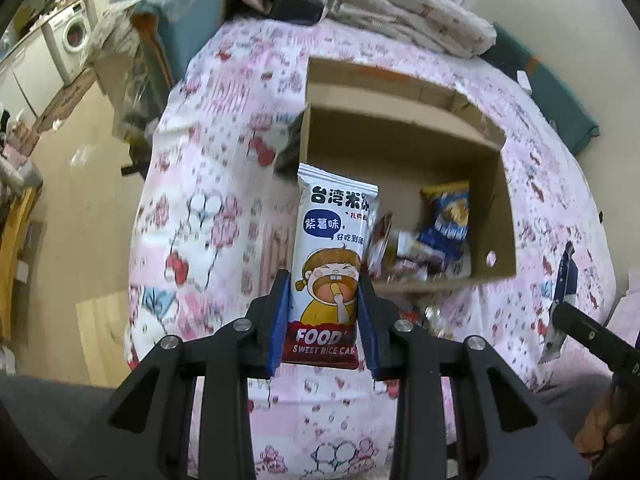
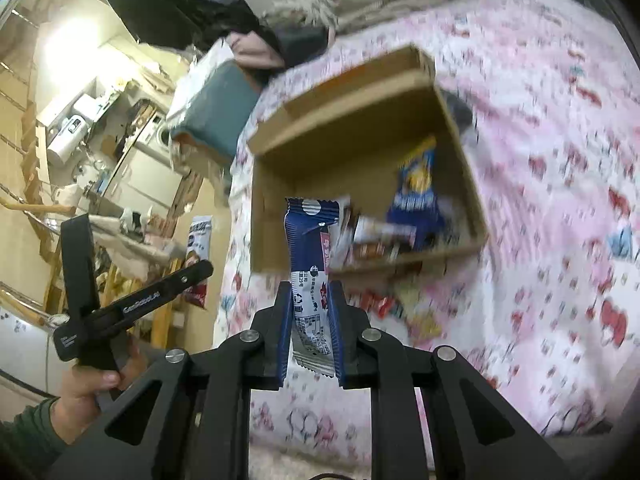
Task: Organize snacks
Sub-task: 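Carry both packs over the box with both tools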
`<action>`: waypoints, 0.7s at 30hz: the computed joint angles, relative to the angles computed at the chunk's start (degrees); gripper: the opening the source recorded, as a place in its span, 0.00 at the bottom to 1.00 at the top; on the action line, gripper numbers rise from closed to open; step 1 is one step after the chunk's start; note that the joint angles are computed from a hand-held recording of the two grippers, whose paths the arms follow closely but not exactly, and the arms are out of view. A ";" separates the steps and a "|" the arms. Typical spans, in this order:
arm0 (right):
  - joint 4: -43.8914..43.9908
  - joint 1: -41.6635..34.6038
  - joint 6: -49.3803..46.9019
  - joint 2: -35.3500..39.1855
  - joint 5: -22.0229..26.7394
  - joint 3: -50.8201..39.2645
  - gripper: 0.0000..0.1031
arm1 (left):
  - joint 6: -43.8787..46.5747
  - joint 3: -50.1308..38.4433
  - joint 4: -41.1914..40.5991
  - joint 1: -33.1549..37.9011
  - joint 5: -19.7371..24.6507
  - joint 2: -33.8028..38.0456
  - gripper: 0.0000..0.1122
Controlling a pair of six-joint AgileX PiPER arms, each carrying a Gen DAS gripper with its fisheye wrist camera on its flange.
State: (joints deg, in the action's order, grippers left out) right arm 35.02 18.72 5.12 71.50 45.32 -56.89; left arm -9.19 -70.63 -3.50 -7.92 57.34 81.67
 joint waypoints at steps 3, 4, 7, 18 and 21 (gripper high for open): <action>0.65 -1.90 -1.81 2.70 0.08 -3.07 0.18 | -0.29 -3.71 0.22 -0.47 0.25 2.20 0.25; 1.29 -2.33 -2.62 3.23 -0.29 -3.40 0.18 | -0.42 -4.72 0.37 -0.67 0.18 3.00 0.25; 3.77 -4.43 -5.09 5.03 -1.34 -4.49 0.18 | -0.64 -7.27 0.60 -1.14 -0.39 5.60 0.25; 14.58 -8.72 -15.94 12.71 -9.14 0.00 0.18 | 4.79 -2.11 -3.39 -0.59 -13.22 12.34 0.25; 14.16 -8.28 -16.22 14.99 -9.53 -1.36 0.18 | 6.16 -2.15 -5.17 -0.79 -14.64 13.56 0.25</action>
